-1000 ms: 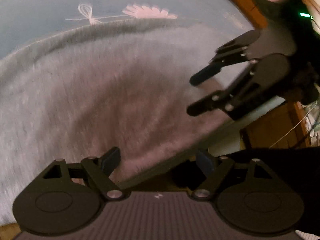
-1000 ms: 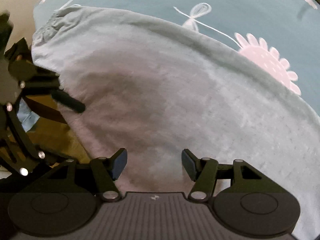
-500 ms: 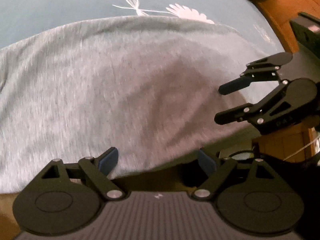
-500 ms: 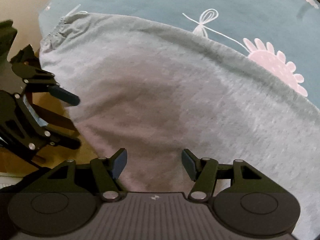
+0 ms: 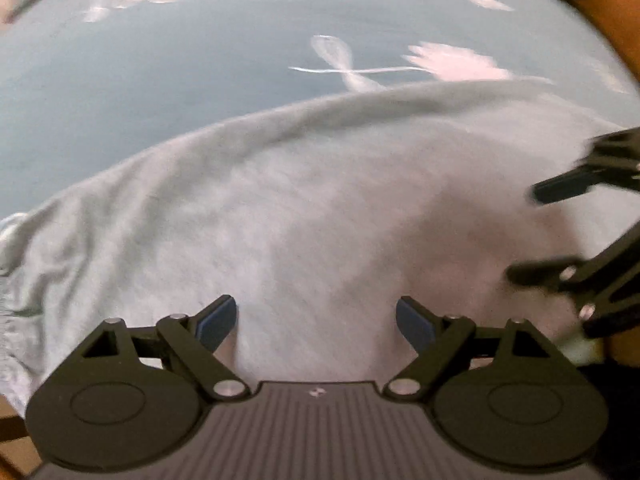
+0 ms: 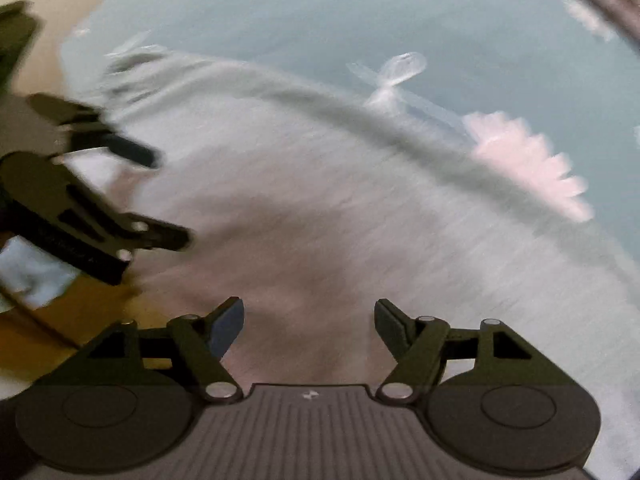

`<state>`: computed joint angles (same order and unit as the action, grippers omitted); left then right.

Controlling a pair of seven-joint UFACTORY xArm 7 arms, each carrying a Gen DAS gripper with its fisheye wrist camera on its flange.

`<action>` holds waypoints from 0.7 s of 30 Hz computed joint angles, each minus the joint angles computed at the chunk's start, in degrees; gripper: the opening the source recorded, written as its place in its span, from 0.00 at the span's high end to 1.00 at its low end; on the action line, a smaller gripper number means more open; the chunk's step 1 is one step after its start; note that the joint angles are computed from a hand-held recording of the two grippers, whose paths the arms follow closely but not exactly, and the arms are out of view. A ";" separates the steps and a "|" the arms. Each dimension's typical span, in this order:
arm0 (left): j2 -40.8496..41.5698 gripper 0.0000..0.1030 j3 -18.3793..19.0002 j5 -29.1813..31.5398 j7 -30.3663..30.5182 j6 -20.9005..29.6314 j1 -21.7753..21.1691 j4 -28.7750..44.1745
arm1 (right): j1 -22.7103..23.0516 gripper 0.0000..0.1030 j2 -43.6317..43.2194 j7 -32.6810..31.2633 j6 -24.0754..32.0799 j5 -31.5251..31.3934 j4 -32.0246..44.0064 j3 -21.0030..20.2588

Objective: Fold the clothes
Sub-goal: 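Press and smooth the flipped pants flat with both open grippers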

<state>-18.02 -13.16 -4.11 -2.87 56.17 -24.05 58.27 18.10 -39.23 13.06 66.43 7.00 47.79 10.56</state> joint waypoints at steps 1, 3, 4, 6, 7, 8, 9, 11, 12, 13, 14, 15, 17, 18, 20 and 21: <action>0.07 0.16 -1.38 2.83 -2.29 -1.51 0.60 -0.70 | -1.24 0.26 0.04 1.47 -0.59 -2.09 -0.48 1.36; -0.03 0.13 -3.36 7.84 -6.50 -4.04 1.30 -2.21 | -3.03 0.26 0.06 4.84 -0.98 -5.93 -1.45 3.88; -0.66 0.13 -3.44 8.48 -7.73 -5.51 1.18 -3.41 | -3.58 0.25 0.04 6.66 -0.76 -7.60 -1.92 5.04; -3.05 0.13 -2.20 7.78 -7.91 -6.19 0.90 -5.59 | -2.63 0.18 -1.11 8.73 -1.00 -7.62 -3.55 5.24; -3.63 0.13 -1.64 6.89 -7.56 -5.65 0.63 -6.02 | -2.06 0.17 -1.55 9.30 -0.77 -7.71 -3.79 5.38; -4.23 0.13 -1.23 6.11 -7.13 -4.86 0.38 -6.31 | -0.97 0.14 -2.06 8.85 -0.08 -7.33 -3.93 5.08; -4.54 0.13 -1.02 5.78 -6.90 -3.89 0.39 -6.39 | 0.03 0.11 -2.55 8.37 0.61 -6.90 -4.06 4.85; -5.06 0.13 -0.54 5.20 -5.90 -0.92 0.43 -5.64 | 1.73 0.08 -2.66 7.13 2.46 -5.67 -3.59 4.30; -5.18 0.13 -0.40 5.00 -5.20 -0.27 0.41 -5.24 | 2.34 0.08 -3.08 6.53 3.16 -5.38 -3.45 4.19; -5.32 0.13 -0.03 4.25 -3.71 -0.30 0.04 -4.92 | 2.89 0.08 -3.49 5.92 3.86 -5.08 -3.30 4.11; -5.45 0.13 0.30 3.46 -2.20 -0.32 -0.30 -4.60 | 3.40 0.08 -3.88 5.30 4.56 -4.75 -3.14 4.07; -5.32 0.13 0.32 2.87 -1.10 -0.80 -0.55 -4.30 | 3.86 0.08 -4.27 4.69 5.25 -4.41 -2.96 4.05; -4.44 0.13 -0.34 2.11 -0.45 -2.31 -0.91 -3.49 | 2.31 0.07 -5.46 6.38 5.99 -5.98 -2.97 4.98; -3.72 0.13 -0.47 1.32 -0.21 -2.77 -1.20 -3.05 | 1.68 0.07 -5.47 7.21 6.59 -6.06 -3.19 4.93; -2.10 0.13 -1.46 1.05 -1.49 -3.22 -1.39 -2.43 | 0.48 0.07 -5.07 9.18 7.89 -6.03 -3.42 4.85; -1.68 0.13 -1.78 1.02 -2.17 -2.79 -1.52 -2.28 | 0.42 0.05 -5.24 9.64 7.80 -5.56 -3.95 4.43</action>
